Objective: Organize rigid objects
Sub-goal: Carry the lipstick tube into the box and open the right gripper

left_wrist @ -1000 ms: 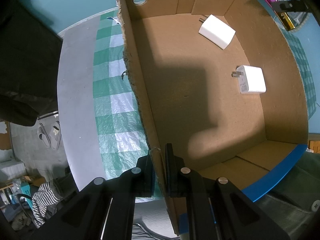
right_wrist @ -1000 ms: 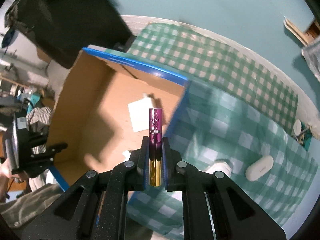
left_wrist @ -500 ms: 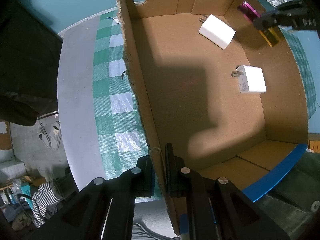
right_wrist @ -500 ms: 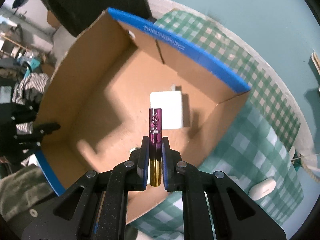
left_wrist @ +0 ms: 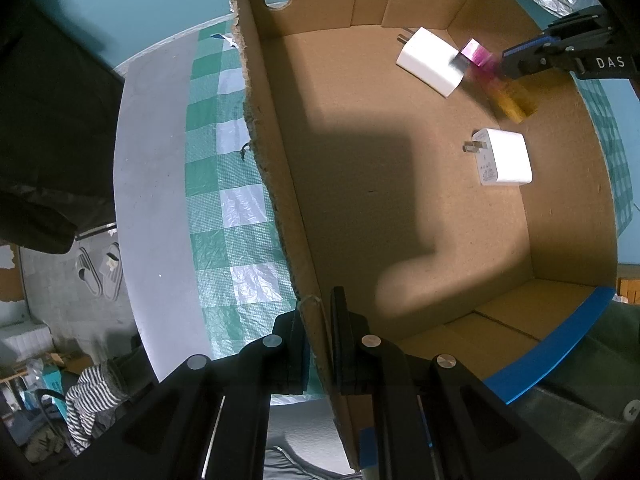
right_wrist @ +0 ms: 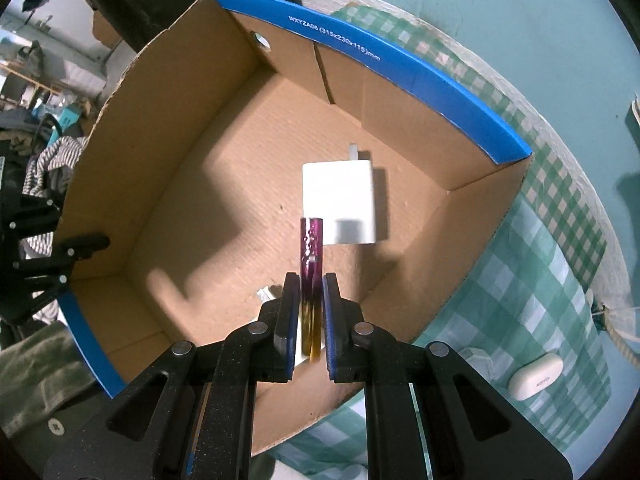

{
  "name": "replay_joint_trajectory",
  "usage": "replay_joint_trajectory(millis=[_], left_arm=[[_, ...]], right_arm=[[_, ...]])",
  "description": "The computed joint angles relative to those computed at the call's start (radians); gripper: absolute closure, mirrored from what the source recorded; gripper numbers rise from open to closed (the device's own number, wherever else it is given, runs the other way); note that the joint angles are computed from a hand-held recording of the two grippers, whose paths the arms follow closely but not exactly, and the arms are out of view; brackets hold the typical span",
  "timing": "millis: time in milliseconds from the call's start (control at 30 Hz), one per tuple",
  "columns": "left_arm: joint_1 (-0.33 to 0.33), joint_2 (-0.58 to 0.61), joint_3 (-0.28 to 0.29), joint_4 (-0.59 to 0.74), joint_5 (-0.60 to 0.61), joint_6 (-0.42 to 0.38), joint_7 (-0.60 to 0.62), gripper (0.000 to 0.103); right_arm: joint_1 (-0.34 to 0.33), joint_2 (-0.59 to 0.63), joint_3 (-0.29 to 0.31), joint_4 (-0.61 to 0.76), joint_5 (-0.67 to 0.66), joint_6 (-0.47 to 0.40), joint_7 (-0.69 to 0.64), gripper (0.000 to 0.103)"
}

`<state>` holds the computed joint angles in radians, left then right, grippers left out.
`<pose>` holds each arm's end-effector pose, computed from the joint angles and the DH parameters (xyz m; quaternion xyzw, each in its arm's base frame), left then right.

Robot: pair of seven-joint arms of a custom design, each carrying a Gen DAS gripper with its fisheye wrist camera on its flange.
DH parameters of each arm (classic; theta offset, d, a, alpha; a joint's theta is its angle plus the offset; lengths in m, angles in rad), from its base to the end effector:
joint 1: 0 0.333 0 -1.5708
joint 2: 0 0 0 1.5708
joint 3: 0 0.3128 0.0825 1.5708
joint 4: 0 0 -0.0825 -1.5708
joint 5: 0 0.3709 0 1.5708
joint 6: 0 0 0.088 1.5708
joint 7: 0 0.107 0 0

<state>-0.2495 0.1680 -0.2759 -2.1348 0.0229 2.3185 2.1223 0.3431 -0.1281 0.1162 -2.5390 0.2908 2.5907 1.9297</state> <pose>0.4809 -0.2756 0.3389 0.2390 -0.9709 0.0180 0.0020 0.4112 0.1970 0.3422 -0.6536 0.7474 0.0409 0.1122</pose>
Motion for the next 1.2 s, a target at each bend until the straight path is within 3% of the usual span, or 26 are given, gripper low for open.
replay_joint_trajectory(millis=[200, 367, 533, 833, 1200], left_arm=[[0.0, 0.0, 0.0, 0.0, 0.002, 0.0, 0.0, 0.094], [0.0, 0.0, 0.0, 0.0, 0.002, 0.0, 0.0, 0.094], [-0.001, -0.001, 0.0, 0.001, 0.005, -0.003, -0.002, 0.094], [-0.003, -0.006, 0.0, -0.002, 0.012, -0.006, -0.003, 0.094], [-0.004, -0.005, 0.001, -0.001, 0.018, -0.007, 0.0, 0.094]], right_arm=[[-0.001, -0.011, 0.0, -0.01, 0.003, 0.007, 0.017, 0.089], [-0.005, -0.057, 0.009, -0.037, -0.003, 0.028, 0.065, 0.064], [-0.012, -0.096, 0.021, -0.047, -0.026, 0.035, 0.115, 0.051], [-0.053, -0.209, 0.045, -0.093, -0.119, 0.004, 0.253, 0.045], [-0.094, -0.363, 0.051, -0.205, -0.132, -0.044, 0.367, 0.042]])
